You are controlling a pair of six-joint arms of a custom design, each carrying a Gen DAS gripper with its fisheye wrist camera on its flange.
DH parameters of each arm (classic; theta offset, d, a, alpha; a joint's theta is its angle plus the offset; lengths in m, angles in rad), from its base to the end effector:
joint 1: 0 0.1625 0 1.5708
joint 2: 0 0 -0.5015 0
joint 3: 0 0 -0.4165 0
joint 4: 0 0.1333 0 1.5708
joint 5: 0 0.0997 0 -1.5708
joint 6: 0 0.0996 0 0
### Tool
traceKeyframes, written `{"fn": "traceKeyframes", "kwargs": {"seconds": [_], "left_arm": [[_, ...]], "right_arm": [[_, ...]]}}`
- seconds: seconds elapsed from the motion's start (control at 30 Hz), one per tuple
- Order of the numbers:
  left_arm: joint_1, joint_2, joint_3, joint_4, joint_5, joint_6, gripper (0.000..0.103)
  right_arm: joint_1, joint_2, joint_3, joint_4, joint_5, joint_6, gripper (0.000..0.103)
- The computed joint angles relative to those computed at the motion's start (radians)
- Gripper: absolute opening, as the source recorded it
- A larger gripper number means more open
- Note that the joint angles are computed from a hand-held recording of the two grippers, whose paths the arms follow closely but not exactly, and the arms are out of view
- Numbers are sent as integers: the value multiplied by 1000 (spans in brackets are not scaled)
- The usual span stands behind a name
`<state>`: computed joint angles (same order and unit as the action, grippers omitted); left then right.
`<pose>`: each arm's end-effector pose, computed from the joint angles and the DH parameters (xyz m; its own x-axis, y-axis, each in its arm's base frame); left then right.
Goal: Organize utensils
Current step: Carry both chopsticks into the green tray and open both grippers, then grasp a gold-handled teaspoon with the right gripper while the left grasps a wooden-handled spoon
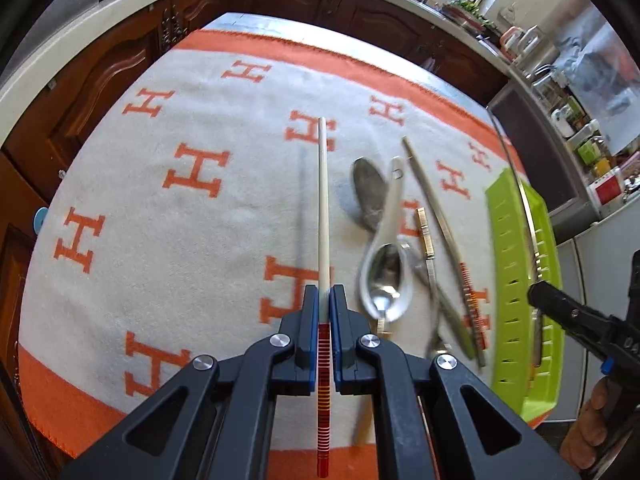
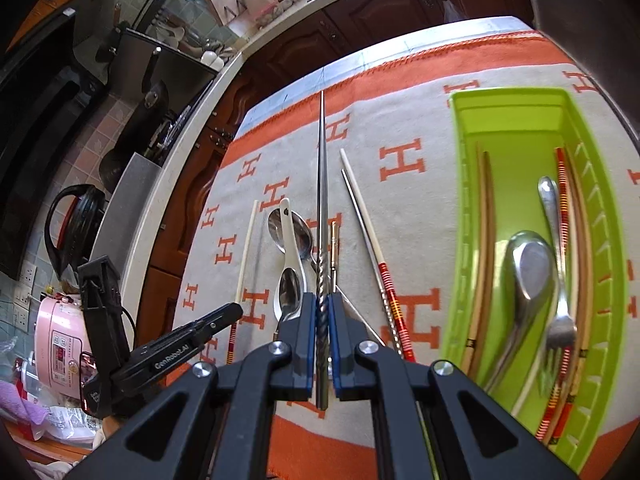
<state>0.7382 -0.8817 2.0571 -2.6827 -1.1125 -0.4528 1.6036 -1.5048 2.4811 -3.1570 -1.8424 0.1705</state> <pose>-0.3046 -0.5169 0.0697 -0.8470 0.3197 -0.4248 0.4089 0.9024 -0.1361 0.1197 -0.3993 0.2963 -0.9584 0.2592 0.1195 0.1377 0.7867 -0.6018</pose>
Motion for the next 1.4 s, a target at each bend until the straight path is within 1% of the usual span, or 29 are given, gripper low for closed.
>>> {"fn": "traceKeyframes", "kwargs": {"seconds": [0.13,0.27,0.43,0.57,0.67,0.77,0.83,0.9,1.0,1.07,1.13,1.17,1.23,1.27,1.33,1.4], "left_arm": [[-31,4,-28,-6,-53,13,3],[-66,36,-76,-13,-123,46,3],[-112,114,-152,-4,-204,93,3],[-132,186,-212,28,-257,94,3],[-143,231,-247,60,-290,90,3],[-156,269,-264,82,-300,88,3],[-163,288,-270,98,-300,86,4],[-168,302,-272,116,-296,83,4],[-177,319,-277,152,-283,87,4],[-186,317,-271,164,-273,96,11],[-198,304,-252,148,-261,108,24],[-201,291,-239,139,-253,117,27],[-216,270,-219,125,-223,128,37],[-225,258,-209,117,-203,134,40],[-238,235,-188,104,-163,145,50],[-247,213,-168,95,-130,153,53]], "right_arm": [[-8,-48,29,-25,0,1,6],[-14,-89,54,-40,-22,8,6],[-39,-151,84,-35,-63,24,6],[-54,-194,104,-10,-119,33,6],[-88,-228,121,18,-133,40,6],[-114,-247,126,57,-161,42,6],[-129,-256,130,71,-164,44,6],[-130,-258,128,85,-183,42,6],[-111,-247,123,95,-232,51,8],[-100,-248,126,90,-245,47,8],[-79,-246,125,92,-275,53,8],[-65,-243,123,91,-297,55,8],[-43,-239,119,91,-330,62,8],[-32,-239,118,93,-347,67,8],[-13,-238,118,84,-373,71,8],[1,-234,118,75,-394,73,8]]}}
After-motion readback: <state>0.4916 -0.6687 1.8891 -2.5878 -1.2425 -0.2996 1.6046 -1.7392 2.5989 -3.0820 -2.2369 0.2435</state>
